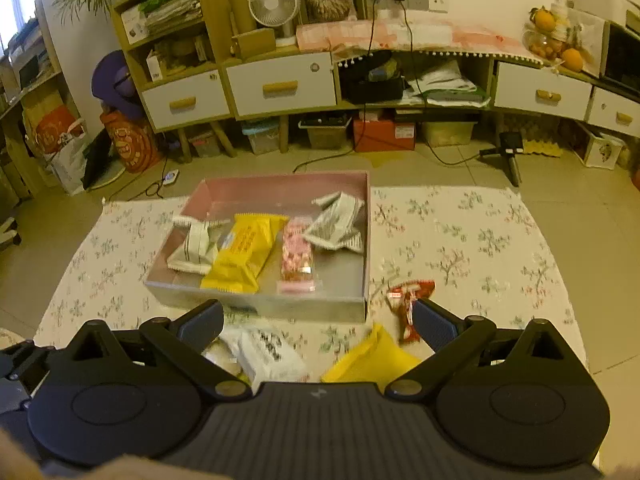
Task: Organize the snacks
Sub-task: 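Withdraw both grippers from the box toward the remaining snacks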
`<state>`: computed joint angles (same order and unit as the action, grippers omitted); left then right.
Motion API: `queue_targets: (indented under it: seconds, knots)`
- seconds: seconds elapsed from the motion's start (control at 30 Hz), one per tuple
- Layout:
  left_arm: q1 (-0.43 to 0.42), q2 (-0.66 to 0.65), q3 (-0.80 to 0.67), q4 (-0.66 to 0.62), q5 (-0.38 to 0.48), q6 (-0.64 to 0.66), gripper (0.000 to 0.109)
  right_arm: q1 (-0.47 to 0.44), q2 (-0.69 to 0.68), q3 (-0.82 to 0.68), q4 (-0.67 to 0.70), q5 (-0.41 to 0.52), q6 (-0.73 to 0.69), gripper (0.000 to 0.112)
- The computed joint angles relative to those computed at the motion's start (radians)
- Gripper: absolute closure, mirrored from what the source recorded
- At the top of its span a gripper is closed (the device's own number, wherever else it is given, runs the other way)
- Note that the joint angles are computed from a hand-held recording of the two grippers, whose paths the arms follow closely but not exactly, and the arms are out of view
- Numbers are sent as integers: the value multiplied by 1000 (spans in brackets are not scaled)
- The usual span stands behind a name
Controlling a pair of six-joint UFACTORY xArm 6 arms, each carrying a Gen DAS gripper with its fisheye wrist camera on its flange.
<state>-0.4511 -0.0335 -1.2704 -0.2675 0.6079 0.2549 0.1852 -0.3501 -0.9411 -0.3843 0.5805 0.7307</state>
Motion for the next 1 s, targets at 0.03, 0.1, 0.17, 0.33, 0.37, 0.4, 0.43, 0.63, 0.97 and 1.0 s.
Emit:
queue_targets:
  seconds: [0.03, 0.1, 0.17, 0.33, 0.37, 0.4, 0.43, 0.63, 0.97, 1.0]
  knots:
    - [3, -10, 13, -1, -1, 2, 13, 5, -8, 8, -6, 5, 9, 11]
    - [6, -30, 42, 0, -6, 7, 13, 18, -27, 28, -22, 13, 34, 11]
    - [11, -45, 65, 5, -7, 14, 13, 28, -39, 41, -27, 18, 45, 11]
    - [18, -83, 135, 27, -37, 26, 12, 48, -70, 103, -56, -4, 98, 10]
    - [20, -89, 146, 31, -40, 31, 12, 51, -77, 119, -61, -9, 102, 10]
    - [22, -95, 157, 27, -42, 44, 12, 53, -82, 135, -66, -16, 104, 10]
    - [25, -100, 167, 21, -46, 58, 12, 56, -86, 148, -76, -21, 111, 10]
    - [38, -114, 206, -22, -69, 134, 12, 63, -103, 209, -126, -55, 97, 10]
    - [87, -130, 280, -220, -137, 424, 12, 53, -191, 367, -167, -244, -37, 10]
    - [90, -128, 283, -227, -134, 438, 12, 52, -191, 374, -166, -260, -53, 10]
